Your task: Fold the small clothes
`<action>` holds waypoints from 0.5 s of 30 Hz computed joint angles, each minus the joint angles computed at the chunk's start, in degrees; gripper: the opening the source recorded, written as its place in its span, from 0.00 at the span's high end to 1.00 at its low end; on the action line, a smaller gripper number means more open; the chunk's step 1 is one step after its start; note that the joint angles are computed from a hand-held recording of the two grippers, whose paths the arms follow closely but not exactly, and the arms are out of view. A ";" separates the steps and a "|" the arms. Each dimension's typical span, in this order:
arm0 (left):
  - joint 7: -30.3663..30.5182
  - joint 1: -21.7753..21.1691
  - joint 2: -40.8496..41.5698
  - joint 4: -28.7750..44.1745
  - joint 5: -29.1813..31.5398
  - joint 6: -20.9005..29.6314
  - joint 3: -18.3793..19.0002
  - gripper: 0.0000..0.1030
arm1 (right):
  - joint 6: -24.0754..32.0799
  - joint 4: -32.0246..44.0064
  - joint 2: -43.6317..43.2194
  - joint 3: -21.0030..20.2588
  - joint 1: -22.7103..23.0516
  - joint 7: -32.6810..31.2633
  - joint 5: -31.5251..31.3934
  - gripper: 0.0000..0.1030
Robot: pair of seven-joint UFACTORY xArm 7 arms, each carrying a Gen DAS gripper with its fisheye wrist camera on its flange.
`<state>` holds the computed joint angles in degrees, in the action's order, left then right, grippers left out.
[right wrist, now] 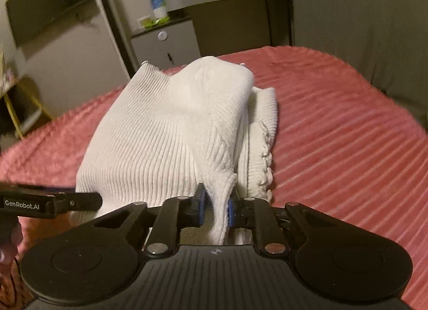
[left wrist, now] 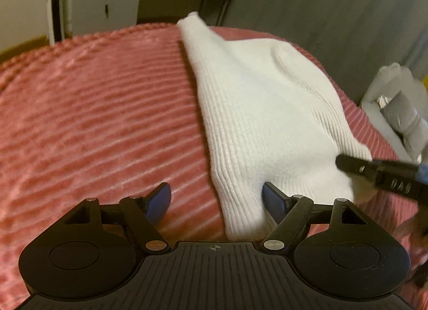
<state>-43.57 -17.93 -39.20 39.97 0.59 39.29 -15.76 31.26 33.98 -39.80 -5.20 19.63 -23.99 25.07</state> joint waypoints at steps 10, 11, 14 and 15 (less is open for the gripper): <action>-10.22 11.99 4.33 5.75 8.94 -3.99 -6.29 0.22 | -11.23 5.67 5.23 4.65 0.76 2.35 -4.02 0.75; -13.20 13.69 5.83 6.41 10.81 -4.55 -7.60 0.22 | -12.86 6.93 7.77 5.52 1.00 2.88 -4.95 0.75; -18.15 14.79 10.03 6.41 14.68 -8.60 -8.16 0.15 | -18.23 9.86 14.62 7.00 1.42 4.53 -7.24 0.75; -19.03 14.70 11.01 6.35 15.99 -8.59 -8.23 0.15 | -19.66 9.95 16.10 7.85 0.71 5.06 -8.86 0.75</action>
<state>-62.60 -3.23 -28.19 46.31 16.59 30.70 -23.98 11.60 43.92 -23.69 2.65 20.33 -18.93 16.21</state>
